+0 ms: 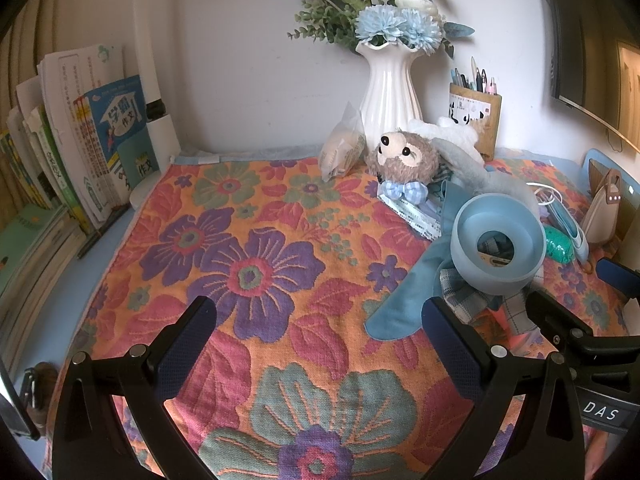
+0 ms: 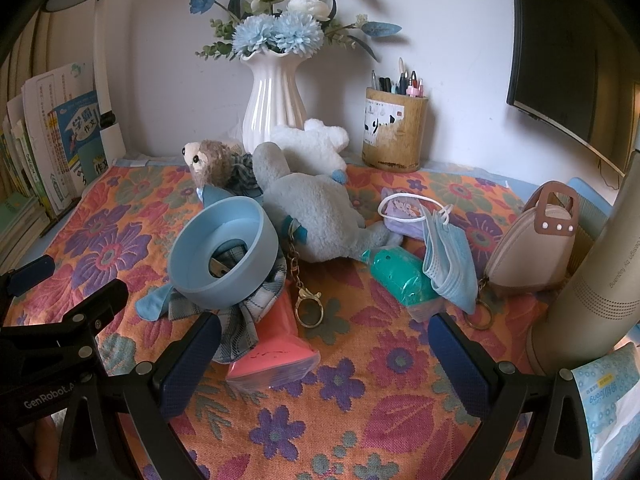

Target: Organize soft objects

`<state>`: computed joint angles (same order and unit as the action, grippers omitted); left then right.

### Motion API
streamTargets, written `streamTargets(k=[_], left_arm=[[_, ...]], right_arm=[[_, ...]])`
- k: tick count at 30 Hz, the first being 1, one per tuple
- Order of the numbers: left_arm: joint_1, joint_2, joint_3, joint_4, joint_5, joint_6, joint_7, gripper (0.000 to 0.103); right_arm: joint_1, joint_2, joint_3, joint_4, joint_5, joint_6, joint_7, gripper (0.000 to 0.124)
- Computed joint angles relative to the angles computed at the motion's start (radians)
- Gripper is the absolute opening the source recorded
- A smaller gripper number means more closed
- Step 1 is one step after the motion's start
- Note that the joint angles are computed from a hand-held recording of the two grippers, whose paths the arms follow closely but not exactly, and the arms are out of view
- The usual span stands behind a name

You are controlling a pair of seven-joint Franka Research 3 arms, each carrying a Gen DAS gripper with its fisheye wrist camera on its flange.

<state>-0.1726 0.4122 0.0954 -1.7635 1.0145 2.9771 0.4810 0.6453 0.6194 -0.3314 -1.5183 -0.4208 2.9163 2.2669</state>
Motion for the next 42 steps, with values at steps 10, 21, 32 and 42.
streamTargets(k=[10, 21, 32, 42], left_arm=[[-0.002, 0.001, 0.002, -0.002, 0.002, 0.001, -0.002, 0.102], [-0.001, 0.002, 0.000, 0.001, -0.006, -0.001, 0.005, 0.102], [0.183, -0.047, -0.191, -0.055, -0.332, 0.054, 0.347, 0.102], [0.431, 0.198, -0.591, 0.362, -0.920, -0.254, 1.049, 0.102]], right_arm=[[0.001, -0.001, -0.001, -0.002, 0.002, 0.001, -0.001, 0.103], [-0.003, 0.003, 0.003, 0.006, 0.006, -0.004, -0.006, 0.103], [-0.027, -0.026, 0.025, -0.061, 0.032, 0.105, -0.019, 0.103], [-0.188, 0.009, 0.274, 0.077, 0.263, 0.022, -0.337, 0.103]])
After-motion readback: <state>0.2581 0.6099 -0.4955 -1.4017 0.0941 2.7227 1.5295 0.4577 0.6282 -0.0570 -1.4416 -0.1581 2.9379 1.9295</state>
